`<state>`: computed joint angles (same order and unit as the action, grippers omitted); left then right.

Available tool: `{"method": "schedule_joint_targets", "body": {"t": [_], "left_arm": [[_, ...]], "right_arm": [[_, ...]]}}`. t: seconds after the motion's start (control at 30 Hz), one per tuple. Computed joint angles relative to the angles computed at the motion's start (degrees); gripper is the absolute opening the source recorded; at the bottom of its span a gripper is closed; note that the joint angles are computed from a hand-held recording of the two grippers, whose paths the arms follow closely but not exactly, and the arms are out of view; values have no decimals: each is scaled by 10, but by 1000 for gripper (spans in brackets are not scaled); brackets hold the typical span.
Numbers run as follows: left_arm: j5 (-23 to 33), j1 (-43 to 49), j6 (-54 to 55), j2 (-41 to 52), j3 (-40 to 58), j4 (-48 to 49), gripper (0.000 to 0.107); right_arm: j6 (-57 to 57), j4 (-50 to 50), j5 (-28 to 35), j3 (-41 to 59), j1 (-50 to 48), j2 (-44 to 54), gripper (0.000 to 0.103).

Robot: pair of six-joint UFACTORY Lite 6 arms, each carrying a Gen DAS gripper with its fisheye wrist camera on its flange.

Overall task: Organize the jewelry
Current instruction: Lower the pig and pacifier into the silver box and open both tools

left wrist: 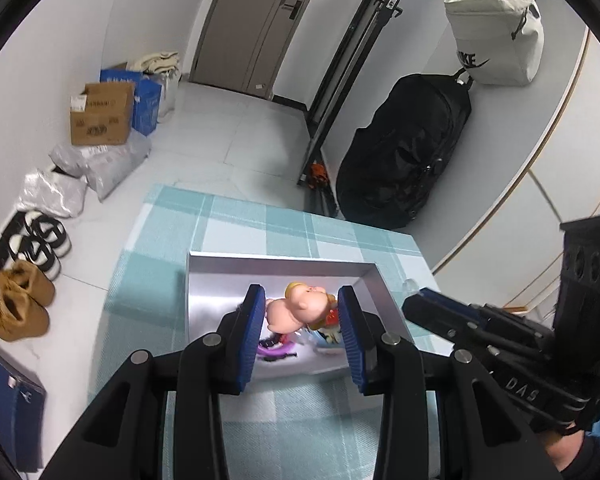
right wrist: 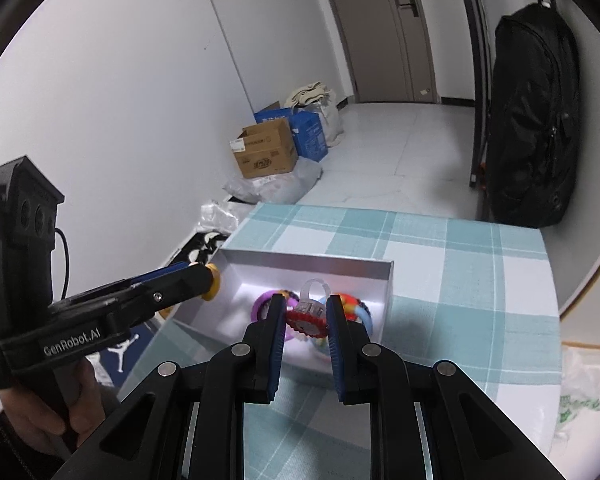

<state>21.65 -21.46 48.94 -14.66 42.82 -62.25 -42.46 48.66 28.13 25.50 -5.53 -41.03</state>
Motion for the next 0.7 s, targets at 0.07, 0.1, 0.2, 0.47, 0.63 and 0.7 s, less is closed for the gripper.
{"method": "schedule_joint_targets", "body": {"t": [0.07,0.1,0.2,0.47,0.63,0.7], "left_arm": [[-5,-7,-11,12,11,12,32],[-3,-8,-13,21,18,12,32],[1,-10,-21,49,38,16,32],[18,-10,-44,103,78,29,32],[14,-16,-68,138,99,46,32],[29,-11,-50,152,109,23,32]], "right_arm": [[-42,25,4,10,-12,14,19],[-60,38,7,13,-17,18,19],[-121,89,24,22,-38,43,19],[-220,178,34,45,-47,121,19],[-257,214,45,61,-48,171,19],[-266,222,42,66,-47,184,19]]}}
